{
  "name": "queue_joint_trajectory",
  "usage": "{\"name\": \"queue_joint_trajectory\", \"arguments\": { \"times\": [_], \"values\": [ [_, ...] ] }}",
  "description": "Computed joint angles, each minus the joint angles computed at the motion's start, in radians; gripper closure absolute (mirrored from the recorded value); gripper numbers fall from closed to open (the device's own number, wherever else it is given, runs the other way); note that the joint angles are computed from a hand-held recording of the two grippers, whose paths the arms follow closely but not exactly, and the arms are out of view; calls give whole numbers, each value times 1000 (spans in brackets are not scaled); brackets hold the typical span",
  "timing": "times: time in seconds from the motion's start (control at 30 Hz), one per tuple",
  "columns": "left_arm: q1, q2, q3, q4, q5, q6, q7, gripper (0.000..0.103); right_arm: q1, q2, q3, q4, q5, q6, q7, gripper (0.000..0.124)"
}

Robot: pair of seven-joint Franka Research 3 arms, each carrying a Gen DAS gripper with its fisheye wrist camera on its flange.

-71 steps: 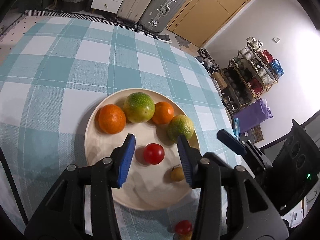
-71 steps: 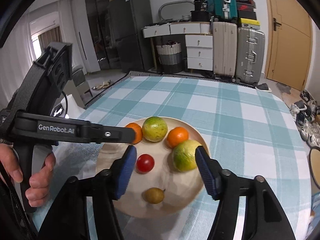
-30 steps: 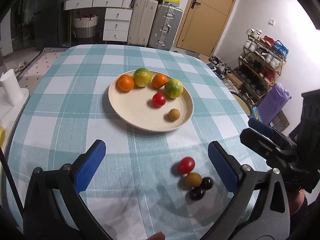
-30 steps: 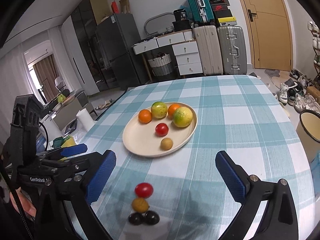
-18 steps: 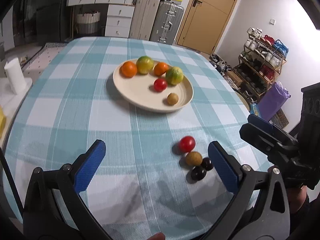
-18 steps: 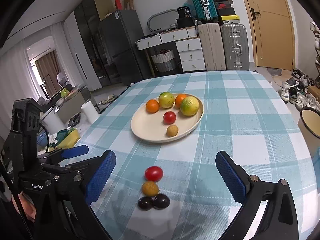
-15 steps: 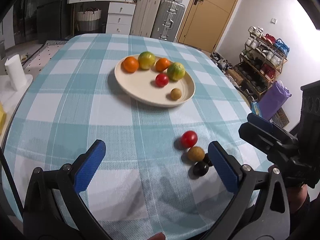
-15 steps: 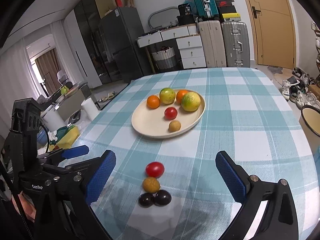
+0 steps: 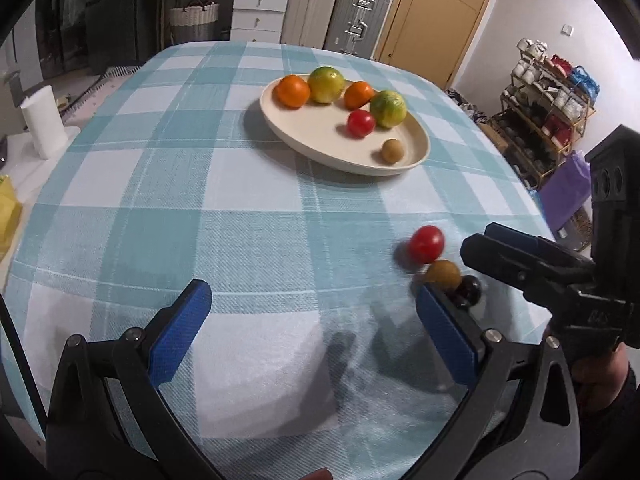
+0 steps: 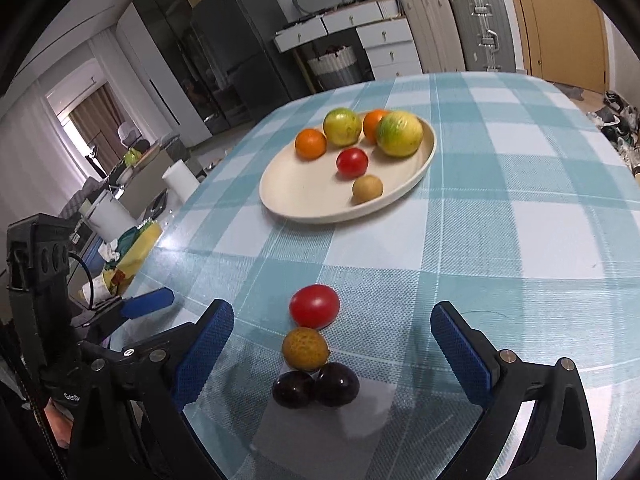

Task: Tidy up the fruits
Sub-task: 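Move both tools back toward the remaining fruits on the cloth, then grasp the red cherry tomato with the right tool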

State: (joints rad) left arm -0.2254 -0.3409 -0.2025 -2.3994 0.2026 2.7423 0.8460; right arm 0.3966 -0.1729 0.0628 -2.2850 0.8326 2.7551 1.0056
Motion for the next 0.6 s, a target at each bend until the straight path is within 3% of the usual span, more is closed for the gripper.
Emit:
{"name": "queue_joint_trajectory", "arguments": {
  "times": [0.2,0.33,0.43,0.53,0.6],
  "values": [
    [-1,18,10,2,-15,9,12,1,0,41,3,36,12,-16,-17,28],
    [44,11,-28,2,64,-1,-55,1,-4,55,16,48,-12,-26,-14,42],
    [39,7,-16,-3,67,4,-56,1,-3,66,24,55,-34,-28,-12,49],
    [37,8,-11,-2,68,-2,-58,1,-2,79,26,71,-48,-60,-19,73],
    [33,8,-8,-4,64,-2,-57,1,-6,87,32,78,-81,-74,-2,75]
  ]
}}
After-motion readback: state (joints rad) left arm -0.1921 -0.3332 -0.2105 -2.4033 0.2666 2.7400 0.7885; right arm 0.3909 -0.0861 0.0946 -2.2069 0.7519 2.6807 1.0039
